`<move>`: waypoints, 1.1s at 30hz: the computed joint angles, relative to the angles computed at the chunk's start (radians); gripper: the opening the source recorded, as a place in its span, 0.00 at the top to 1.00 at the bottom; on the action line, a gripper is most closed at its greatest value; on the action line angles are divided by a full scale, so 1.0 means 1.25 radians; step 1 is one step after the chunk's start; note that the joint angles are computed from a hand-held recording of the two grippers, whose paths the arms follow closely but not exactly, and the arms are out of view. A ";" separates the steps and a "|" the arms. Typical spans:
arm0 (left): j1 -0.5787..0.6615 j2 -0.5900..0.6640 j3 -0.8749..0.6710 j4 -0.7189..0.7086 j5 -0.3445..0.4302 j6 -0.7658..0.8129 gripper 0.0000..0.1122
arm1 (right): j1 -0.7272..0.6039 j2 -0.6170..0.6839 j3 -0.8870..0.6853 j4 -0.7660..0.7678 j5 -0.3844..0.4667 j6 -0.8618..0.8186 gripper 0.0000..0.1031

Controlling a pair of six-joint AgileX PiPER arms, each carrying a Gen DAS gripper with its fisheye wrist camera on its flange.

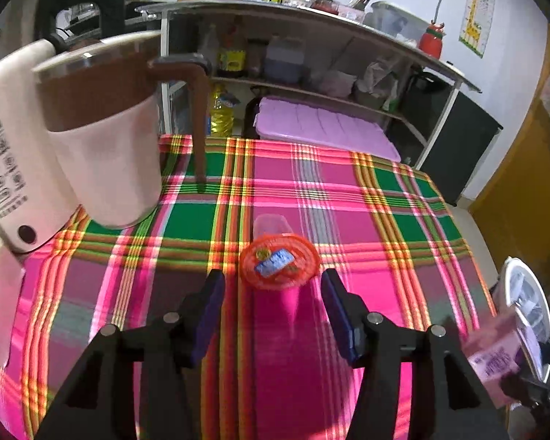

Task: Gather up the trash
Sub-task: 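Grasp the red jelly cup with the left tool while the right tool holds the carton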

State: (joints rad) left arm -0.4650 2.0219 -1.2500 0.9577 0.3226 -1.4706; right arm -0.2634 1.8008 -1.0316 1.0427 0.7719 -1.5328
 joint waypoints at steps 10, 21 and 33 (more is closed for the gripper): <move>0.009 0.041 -0.059 -0.034 0.013 0.035 0.50 | -0.022 0.022 -0.013 0.010 0.007 -0.012 0.62; 0.010 0.096 -0.161 -0.146 0.051 0.114 0.48 | -0.035 0.033 -0.019 0.013 0.013 -0.018 0.62; 0.012 0.068 -0.100 -0.056 0.045 -0.008 0.59 | -0.050 0.034 -0.016 0.028 0.018 -0.037 0.62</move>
State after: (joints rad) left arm -0.4496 2.1075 -1.3747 0.8874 0.3784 -1.4803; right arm -0.3263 1.8432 -1.0521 1.0780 0.7942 -1.5791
